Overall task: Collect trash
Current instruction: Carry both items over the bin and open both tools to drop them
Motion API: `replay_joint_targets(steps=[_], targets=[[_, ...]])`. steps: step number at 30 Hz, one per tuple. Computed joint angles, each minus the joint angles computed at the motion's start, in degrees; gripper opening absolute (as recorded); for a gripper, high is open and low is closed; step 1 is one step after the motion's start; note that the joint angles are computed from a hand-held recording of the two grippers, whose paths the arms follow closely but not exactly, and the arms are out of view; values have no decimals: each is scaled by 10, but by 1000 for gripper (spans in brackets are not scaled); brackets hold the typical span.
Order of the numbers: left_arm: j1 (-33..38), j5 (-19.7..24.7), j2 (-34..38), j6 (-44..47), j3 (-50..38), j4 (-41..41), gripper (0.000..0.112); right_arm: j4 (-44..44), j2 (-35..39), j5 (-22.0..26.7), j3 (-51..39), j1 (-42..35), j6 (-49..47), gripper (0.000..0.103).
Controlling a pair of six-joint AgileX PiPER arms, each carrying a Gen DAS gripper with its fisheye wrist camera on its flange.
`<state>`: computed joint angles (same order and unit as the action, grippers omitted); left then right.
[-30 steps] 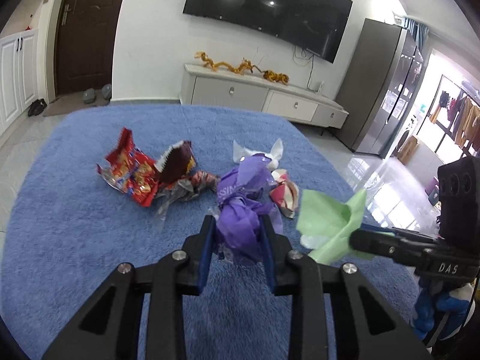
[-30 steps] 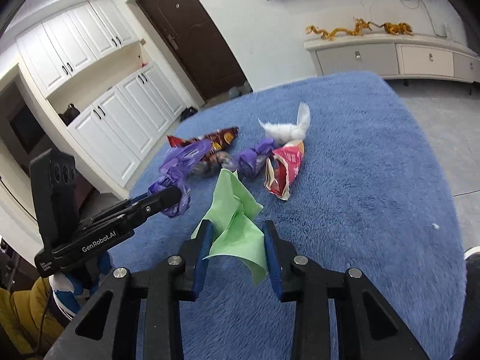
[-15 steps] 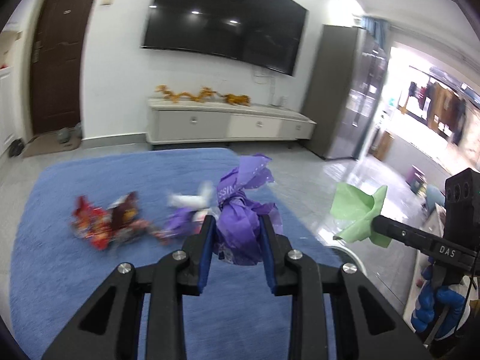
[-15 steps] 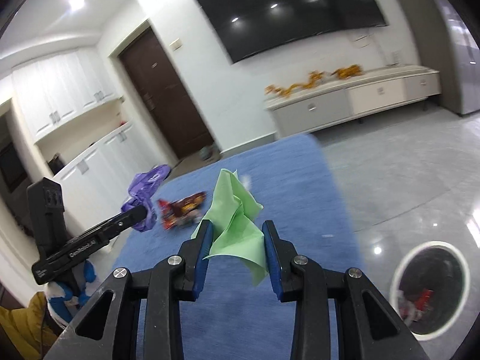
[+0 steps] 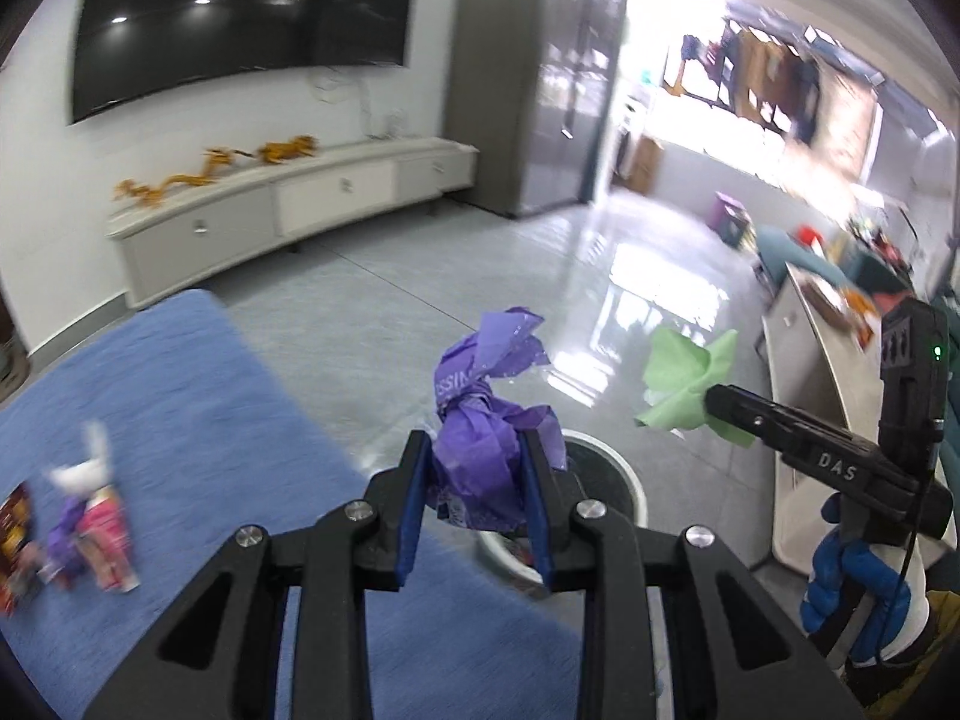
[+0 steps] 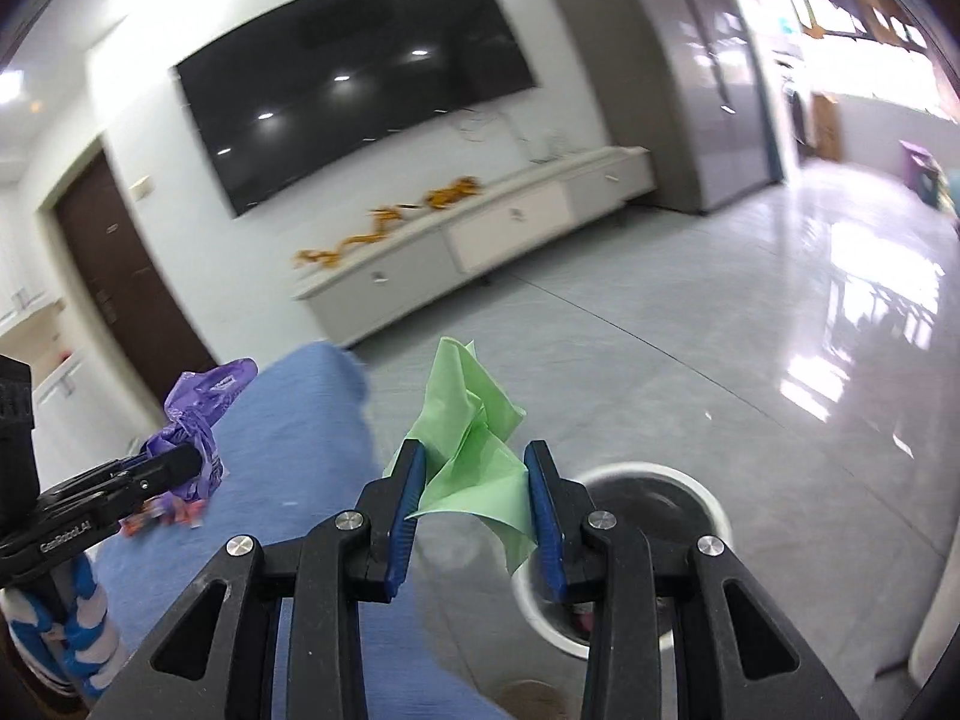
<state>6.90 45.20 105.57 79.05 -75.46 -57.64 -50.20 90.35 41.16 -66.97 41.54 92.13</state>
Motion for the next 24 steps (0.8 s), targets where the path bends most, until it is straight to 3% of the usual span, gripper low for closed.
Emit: replay_joint_targets(steps=[9,12,15,17,20,24], targets=[[-143,-31,118,-135,-107,84,32,25,-6,-71,91,-80,31,35],[-160,-6,166,-180,-169,95,35,37,-3,-99,109,-107,27,35],[-173,4,202,-217,-219,99,56,52,8,-117,115,-127,9,38],[-175,12,217,-233,-241,105,56,61,12,-125,119,-138,2,38],[-178,7,219,-235,-242,104,57,65,19,-129,120,-148,-4,49],[-172,-5,199,-215,-217,97,57,63,6,-120,125,-144,6,49]])
